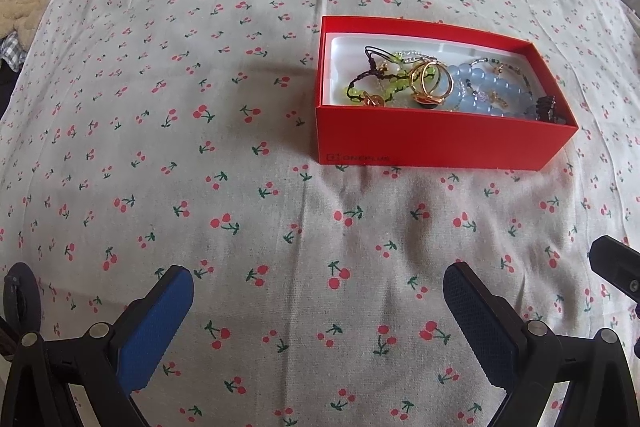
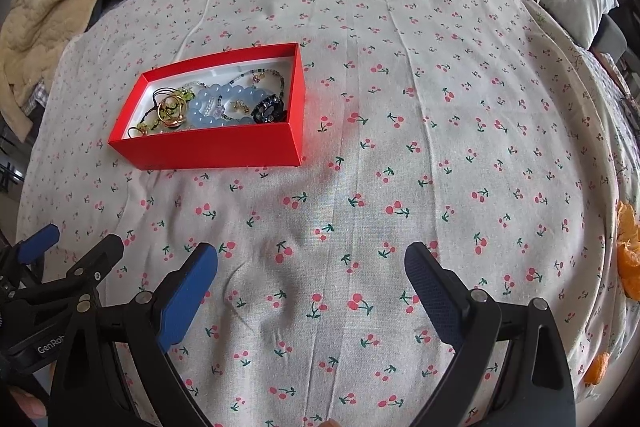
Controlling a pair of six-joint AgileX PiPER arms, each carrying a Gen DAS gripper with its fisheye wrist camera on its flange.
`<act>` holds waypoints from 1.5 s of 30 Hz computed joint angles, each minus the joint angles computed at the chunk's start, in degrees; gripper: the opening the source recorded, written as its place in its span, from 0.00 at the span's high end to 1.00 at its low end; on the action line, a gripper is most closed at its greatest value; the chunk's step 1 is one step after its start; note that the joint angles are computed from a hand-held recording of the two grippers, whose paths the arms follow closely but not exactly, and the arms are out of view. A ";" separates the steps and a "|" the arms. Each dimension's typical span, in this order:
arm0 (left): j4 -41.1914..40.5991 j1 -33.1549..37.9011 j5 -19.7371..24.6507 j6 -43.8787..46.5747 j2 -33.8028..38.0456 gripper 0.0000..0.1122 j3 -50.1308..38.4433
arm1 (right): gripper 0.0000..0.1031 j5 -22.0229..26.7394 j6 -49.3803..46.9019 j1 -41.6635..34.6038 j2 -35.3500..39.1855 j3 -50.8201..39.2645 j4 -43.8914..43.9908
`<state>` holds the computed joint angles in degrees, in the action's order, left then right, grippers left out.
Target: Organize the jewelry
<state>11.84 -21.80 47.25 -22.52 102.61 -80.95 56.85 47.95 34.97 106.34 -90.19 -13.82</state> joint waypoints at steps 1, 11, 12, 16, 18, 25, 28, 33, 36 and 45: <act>-0.19 0.06 0.05 0.15 0.02 0.09 -0.02 | 0.07 0.05 0.09 0.03 0.05 -0.06 -0.08; -0.31 0.19 0.18 0.08 0.23 0.09 -0.03 | 0.07 0.56 -0.11 0.19 0.62 -0.84 -0.07; -0.27 0.18 0.20 0.02 0.27 0.09 -0.01 | 0.07 0.60 -0.11 0.21 0.65 -0.90 -0.11; -0.19 0.18 0.18 0.01 0.48 0.09 -0.05 | 0.07 0.66 0.01 0.27 0.70 -0.97 -0.11; -0.15 0.16 0.13 -0.01 0.49 0.09 0.00 | 0.07 0.68 0.03 0.29 0.67 -0.98 -0.14; -0.07 0.32 0.25 -0.13 0.82 0.09 -0.30 | 0.07 0.70 0.14 0.35 0.61 -0.89 -0.38; -0.08 0.40 0.18 -0.03 0.86 0.09 -0.32 | 0.07 0.73 0.53 0.42 0.38 -0.69 -0.73; -0.14 0.38 0.51 0.24 1.29 0.09 -0.86 | 0.07 0.81 1.09 0.41 0.56 -0.87 -1.12; 1.09 -0.07 0.36 -0.50 1.89 0.09 -1.12 | 0.07 1.02 1.35 0.54 1.08 -1.24 -1.32; 5.19 -0.15 -5.98 -5.26 4.51 0.09 1.12 | 0.07 1.36 4.28 1.27 6.72 -5.76 -4.45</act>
<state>17.03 -21.95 41.27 -27.77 107.12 -79.83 58.22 52.23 36.23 113.06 -95.95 -18.28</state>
